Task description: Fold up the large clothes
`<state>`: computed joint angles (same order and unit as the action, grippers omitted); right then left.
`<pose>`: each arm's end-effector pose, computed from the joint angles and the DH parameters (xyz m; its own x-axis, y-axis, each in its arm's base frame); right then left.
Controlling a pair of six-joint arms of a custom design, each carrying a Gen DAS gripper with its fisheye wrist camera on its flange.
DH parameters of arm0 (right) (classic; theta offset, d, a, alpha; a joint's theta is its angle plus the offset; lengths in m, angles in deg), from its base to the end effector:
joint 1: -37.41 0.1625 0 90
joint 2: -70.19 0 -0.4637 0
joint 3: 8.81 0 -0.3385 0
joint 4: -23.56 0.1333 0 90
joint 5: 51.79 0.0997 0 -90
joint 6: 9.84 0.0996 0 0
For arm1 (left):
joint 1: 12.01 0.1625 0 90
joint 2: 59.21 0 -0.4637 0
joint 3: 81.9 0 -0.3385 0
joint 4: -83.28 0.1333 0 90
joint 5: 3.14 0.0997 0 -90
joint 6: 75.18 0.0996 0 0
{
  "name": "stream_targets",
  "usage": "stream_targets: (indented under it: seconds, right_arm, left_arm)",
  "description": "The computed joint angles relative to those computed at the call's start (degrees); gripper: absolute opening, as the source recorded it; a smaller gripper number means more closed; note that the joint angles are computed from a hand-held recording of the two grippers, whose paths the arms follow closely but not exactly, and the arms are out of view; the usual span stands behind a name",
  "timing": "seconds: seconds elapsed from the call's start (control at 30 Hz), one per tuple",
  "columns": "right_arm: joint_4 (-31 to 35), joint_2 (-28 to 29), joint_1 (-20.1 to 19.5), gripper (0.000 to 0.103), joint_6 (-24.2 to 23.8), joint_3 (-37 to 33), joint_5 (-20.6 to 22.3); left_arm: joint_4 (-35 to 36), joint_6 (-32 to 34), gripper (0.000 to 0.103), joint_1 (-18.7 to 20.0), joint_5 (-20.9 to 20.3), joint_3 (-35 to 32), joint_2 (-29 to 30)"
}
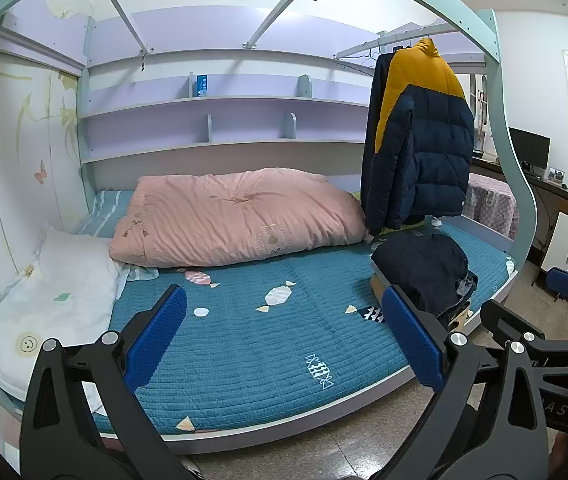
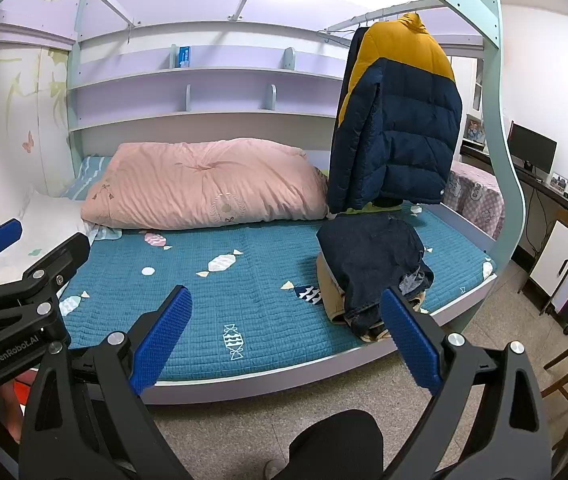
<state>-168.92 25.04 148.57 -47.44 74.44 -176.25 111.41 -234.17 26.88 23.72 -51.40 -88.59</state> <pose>0.3282 -0.6349 0.3368 -0.6599 -0.1049 0.7440 -0.7052 0.4282 -0.5651 -0.4311 -0.6331 0.2744 -0.6940 -0.0179 -0.7197 0.6739 0.3355 -0.6582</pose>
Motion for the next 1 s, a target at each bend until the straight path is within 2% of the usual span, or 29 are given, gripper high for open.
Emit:
stream_targets:
  seconds: [1.0]
  right_arm:
    - [1.03, -0.05, -0.30, 0.092, -0.09, -0.55, 0.22]
  left_arm:
    - [0.05, -0.12, 0.098, 0.10, -0.06, 0.08, 0.12]
